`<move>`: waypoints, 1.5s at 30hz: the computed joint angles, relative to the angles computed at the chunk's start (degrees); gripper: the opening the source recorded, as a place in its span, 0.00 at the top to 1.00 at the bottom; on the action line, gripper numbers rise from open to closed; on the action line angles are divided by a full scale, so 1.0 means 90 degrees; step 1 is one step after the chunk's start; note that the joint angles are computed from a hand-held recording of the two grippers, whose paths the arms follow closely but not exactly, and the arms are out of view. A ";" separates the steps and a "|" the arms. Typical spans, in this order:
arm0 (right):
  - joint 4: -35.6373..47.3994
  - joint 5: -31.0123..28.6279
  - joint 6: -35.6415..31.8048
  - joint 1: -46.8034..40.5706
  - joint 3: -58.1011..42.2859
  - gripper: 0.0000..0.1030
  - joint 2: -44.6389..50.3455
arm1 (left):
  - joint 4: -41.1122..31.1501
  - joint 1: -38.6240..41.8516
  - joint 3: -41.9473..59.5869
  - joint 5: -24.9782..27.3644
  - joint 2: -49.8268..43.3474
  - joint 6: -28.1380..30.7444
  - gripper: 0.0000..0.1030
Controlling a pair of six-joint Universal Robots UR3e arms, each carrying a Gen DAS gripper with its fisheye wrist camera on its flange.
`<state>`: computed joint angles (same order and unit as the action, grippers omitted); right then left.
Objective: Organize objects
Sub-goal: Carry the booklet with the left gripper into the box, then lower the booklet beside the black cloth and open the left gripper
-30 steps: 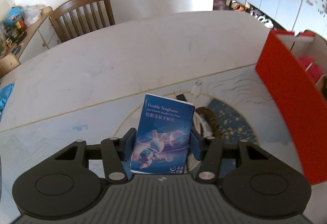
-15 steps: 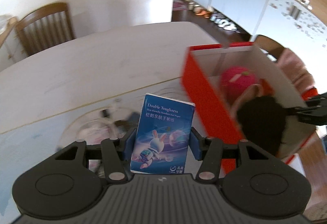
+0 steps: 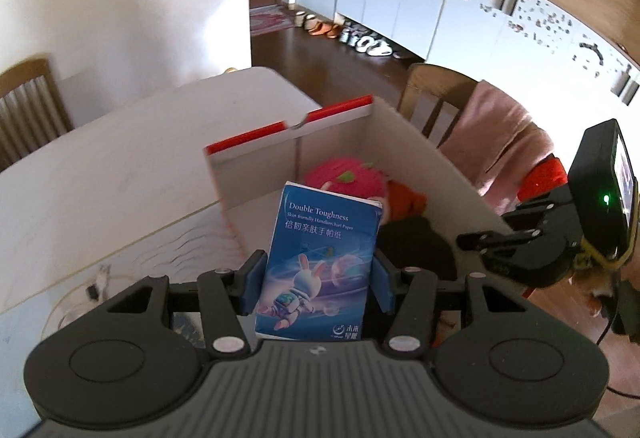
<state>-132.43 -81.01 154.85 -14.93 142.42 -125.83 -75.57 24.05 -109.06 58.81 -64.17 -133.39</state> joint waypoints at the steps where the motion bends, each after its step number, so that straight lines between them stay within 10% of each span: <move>1: 0.0004 0.0009 -0.0010 -0.0003 0.0000 0.94 -0.0004 | 0.0381 -0.0311 -0.0030 0.0137 -0.0186 -0.0312 0.49; 21: 0.0040 0.0159 -0.0082 -0.0128 0.0075 0.94 -0.0079 | 0.2574 -0.2606 0.0414 0.2102 -0.2676 -0.1772 0.49; 45: 0.0200 0.0211 -0.0076 -0.0173 0.0111 0.94 -0.0224 | 0.2571 -0.2403 0.0063 0.1813 -0.2483 -0.1545 0.33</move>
